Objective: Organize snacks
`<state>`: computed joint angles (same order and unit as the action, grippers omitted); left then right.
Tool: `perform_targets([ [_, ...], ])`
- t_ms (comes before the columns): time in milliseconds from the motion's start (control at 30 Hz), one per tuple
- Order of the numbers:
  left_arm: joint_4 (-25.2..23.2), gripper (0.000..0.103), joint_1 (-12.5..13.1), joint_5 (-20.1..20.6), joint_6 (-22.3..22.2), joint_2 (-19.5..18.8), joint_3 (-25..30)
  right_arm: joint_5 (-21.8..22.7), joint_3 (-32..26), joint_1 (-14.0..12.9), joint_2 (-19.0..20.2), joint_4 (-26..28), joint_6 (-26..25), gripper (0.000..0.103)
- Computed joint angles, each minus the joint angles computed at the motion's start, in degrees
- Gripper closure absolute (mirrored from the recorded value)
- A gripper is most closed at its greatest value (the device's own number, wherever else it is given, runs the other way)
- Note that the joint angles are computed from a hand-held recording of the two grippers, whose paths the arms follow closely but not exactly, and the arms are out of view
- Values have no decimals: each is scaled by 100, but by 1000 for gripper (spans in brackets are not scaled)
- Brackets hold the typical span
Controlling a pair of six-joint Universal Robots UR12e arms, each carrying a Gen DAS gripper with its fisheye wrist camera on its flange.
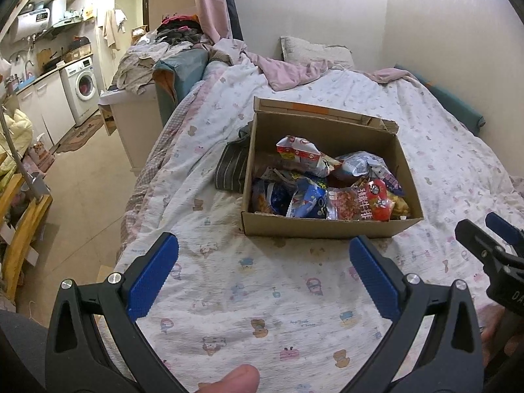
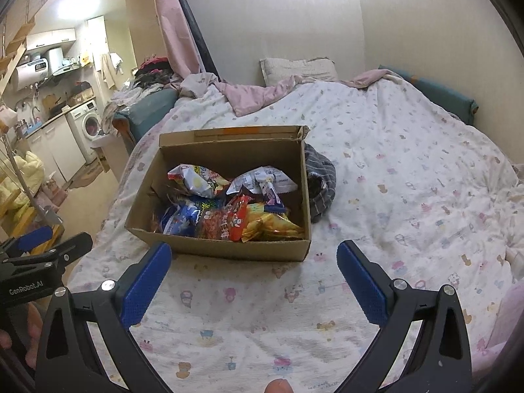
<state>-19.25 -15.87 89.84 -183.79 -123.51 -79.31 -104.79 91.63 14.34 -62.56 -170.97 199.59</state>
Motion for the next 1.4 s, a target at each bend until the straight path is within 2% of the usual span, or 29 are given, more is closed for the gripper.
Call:
perform_targets([
  [1400, 24, 0, 15, 22, 10, 4, -22, 89, -2, -3, -2, -25, 19, 0],
])
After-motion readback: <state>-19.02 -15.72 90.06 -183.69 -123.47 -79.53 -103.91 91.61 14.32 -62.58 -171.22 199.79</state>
